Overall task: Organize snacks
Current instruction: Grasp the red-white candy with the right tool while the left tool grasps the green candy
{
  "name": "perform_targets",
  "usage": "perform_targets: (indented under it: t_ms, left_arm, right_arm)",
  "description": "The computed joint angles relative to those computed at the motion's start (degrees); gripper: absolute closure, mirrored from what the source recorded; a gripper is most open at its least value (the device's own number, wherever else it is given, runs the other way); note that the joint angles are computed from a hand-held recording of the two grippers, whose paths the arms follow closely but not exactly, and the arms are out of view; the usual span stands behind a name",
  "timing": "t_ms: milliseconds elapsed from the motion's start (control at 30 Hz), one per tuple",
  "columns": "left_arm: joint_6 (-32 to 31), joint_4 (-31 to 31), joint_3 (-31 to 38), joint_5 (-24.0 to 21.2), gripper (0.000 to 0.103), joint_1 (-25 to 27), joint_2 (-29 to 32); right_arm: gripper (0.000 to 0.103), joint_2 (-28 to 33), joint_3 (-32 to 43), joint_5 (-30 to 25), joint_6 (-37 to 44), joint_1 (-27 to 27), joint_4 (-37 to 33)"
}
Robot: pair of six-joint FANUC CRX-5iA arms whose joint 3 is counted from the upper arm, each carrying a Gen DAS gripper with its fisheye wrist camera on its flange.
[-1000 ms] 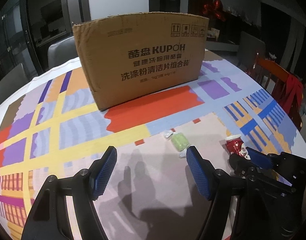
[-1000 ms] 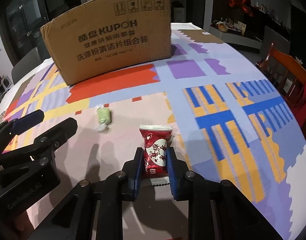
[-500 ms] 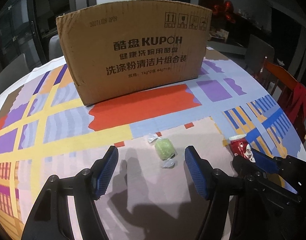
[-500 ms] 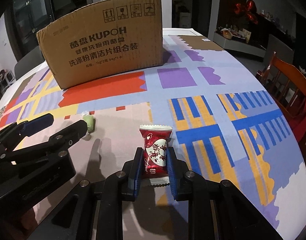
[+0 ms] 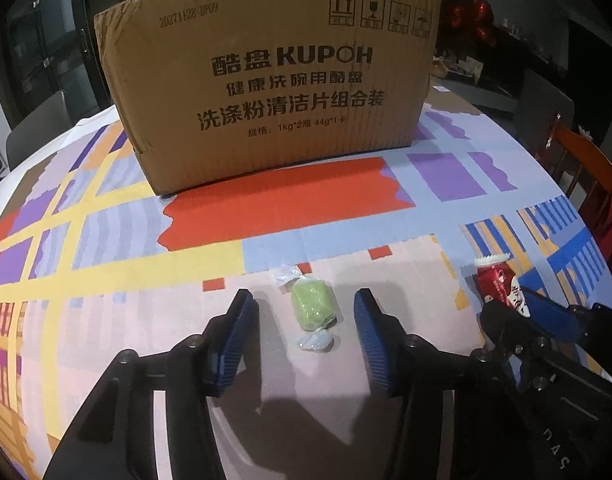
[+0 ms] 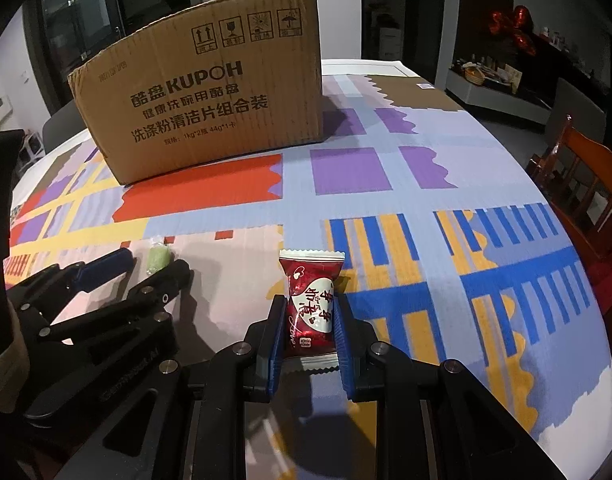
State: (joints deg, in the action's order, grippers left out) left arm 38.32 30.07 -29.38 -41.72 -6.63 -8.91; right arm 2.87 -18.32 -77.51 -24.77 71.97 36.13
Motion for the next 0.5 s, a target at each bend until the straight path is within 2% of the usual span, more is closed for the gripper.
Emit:
perform_targets:
  t_ms: [67,167,200,233,500]
  left_arm:
    - [-0.1,0.2,-0.2,0.4,0.058,-0.2,0.0]
    - [-0.4,1.0,-0.5,0.7,0.071,-0.3,-0.1]
    - [-0.2,0.8,-0.4,0.8,0.081,-0.4,-0.1]
    - [-0.1,0.8,-0.3,0.7,0.084,-0.4,0.0]
    - [0.3,0.7,0.2,0.0,0.084,-0.2,0.2]
  right_arm:
    - [0.079,-0.4,-0.6,0.8,0.1,-0.2,-0.2]
    - [0.079,-0.8,-1.3,1.3,0.0,-0.2,-0.1]
    - [0.079,-0.9,-1.3,1.4,0.1,-0.3,-0.1]
    - [0.079,-0.9,-1.4,1.5,0.0,-0.3,0.0]
    - [0.079,-1.3,-1.8,1.4,-0.2,-0.3,0.6]
